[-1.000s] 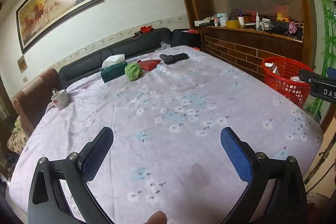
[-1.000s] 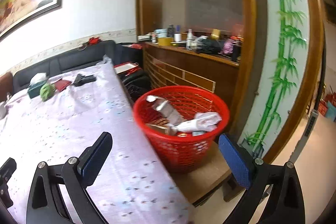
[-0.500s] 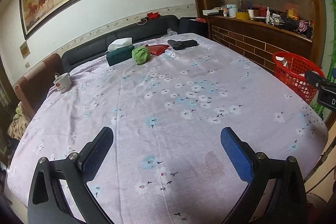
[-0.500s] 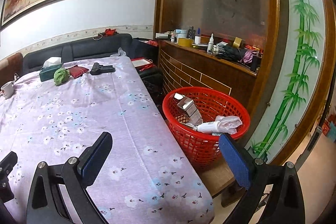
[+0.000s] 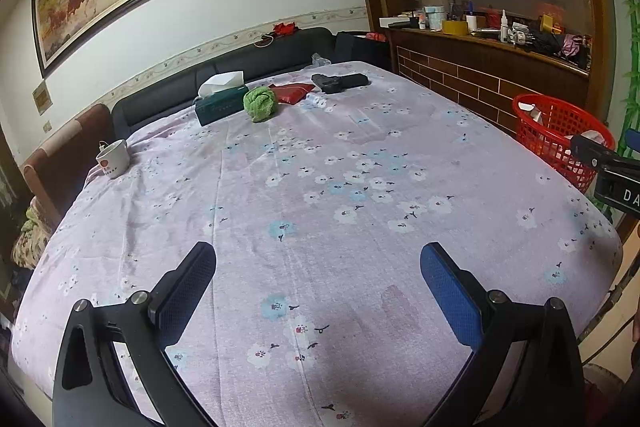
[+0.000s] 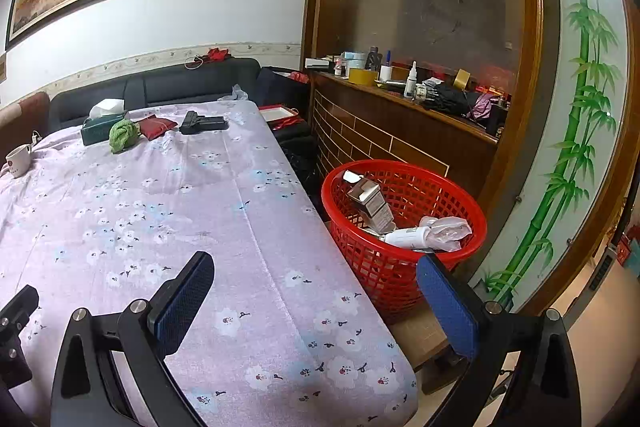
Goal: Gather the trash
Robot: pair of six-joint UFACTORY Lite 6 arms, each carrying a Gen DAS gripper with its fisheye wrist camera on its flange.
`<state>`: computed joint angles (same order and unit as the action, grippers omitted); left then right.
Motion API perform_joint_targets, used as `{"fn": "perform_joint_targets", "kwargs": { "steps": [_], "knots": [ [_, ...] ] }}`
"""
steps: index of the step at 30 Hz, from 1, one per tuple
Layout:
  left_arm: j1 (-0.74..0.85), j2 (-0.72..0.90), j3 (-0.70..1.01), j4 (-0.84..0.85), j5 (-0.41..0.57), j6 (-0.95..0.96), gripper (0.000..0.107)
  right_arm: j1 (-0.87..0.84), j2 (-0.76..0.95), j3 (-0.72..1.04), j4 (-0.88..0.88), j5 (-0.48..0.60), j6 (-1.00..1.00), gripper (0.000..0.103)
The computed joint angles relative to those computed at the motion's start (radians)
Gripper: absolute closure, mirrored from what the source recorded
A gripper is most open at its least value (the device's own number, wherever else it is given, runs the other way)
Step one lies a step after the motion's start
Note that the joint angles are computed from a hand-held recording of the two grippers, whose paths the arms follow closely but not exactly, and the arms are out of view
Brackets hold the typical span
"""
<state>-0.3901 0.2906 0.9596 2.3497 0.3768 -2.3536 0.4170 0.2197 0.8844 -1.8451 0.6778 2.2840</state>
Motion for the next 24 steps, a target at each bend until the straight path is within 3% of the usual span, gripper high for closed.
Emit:
{"fn": "perform_joint_targets", "kwargs": {
  "steps": [24],
  "knots": [
    [0.007, 0.002, 0.001, 0.020, -0.014, -0.023, 0.005, -0.008, 0.009, 0.005, -0.007, -0.010, 0.003, 0.001]
  ]
}}
